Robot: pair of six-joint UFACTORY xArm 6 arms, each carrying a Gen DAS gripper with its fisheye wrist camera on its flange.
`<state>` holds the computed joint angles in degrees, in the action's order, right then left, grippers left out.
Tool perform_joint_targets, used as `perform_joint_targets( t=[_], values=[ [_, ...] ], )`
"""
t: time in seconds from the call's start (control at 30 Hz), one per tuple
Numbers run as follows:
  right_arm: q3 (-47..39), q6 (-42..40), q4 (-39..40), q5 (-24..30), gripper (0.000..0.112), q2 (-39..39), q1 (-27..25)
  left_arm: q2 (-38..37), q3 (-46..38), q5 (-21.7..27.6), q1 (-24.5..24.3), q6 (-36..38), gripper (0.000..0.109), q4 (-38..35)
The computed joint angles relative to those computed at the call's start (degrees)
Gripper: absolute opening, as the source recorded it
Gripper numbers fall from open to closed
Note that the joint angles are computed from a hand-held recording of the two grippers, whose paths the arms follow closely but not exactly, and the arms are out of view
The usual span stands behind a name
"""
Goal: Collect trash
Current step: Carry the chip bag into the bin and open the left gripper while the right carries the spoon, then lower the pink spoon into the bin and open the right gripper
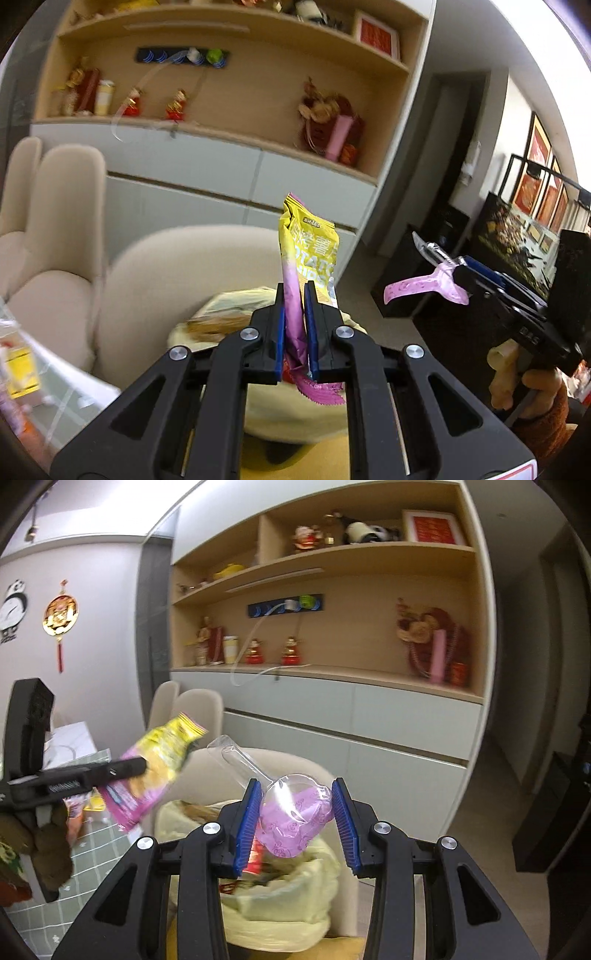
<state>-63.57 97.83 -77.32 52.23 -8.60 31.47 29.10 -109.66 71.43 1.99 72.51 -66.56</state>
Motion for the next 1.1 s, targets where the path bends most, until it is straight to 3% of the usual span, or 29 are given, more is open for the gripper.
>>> perform_joint_targets(
  t=[0.1, 0.27, 0.37, 0.47, 0.57, 0.63, 0.7, 0.77, 1.1],
  values=[
    [1.88, 1.16, 0.24, -0.60, 0.038, -0.89, -1.51, 4.07, -4.95, 0.00, -4.08, -3.84, 0.009, 5.33],
    [4.11, 2.68, -0.20, -1.66, 0.038, -1.72, -3.70, 7.54, -6.35, -9.19, -12.43, -11.68, 0.009, 28.03],
    [5.13, 3.44, -0.27, -2.80, 0.038, -2.10, -4.81, 8.98, -6.74, -10.37, -13.63, -12.09, 0.008, 32.01],
    [5.53, 3.63, 0.18, -4.08, 0.038, -1.74, -5.86, 11.55, -10.45, -8.33, -14.24, -14.99, 0.008, 35.55],
    [5.80, 4.06, 0.39, -5.72, 0.038, -1.19, -6.79, 9.04, -7.08, -10.34, -14.64, -12.44, 0.008, 36.80],
    [5.49, 4.51, 0.51, -7.33, 0.038, -0.39, -7.51, 8.20, -6.38, -8.78, -14.00, -12.17, 0.009, 36.49],
    [4.81, 4.83, 0.78, -8.83, 0.038, 0.63, -7.89, 8.19, -6.79, -6.48, -12.52, -12.70, 0.019, 35.17],
    [3.91, 4.54, 0.99, -9.63, 0.038, 1.68, -7.92, 7.71, -6.64, -4.35, -10.68, -11.87, 0.034, 31.35],
    [-3.25, 0.42, 3.23, -11.88, 0.038, 8.43, -6.58, 1.85, -0.09, -5.35, -2.30, -9.44, 0.047, 16.10]
  ],
)
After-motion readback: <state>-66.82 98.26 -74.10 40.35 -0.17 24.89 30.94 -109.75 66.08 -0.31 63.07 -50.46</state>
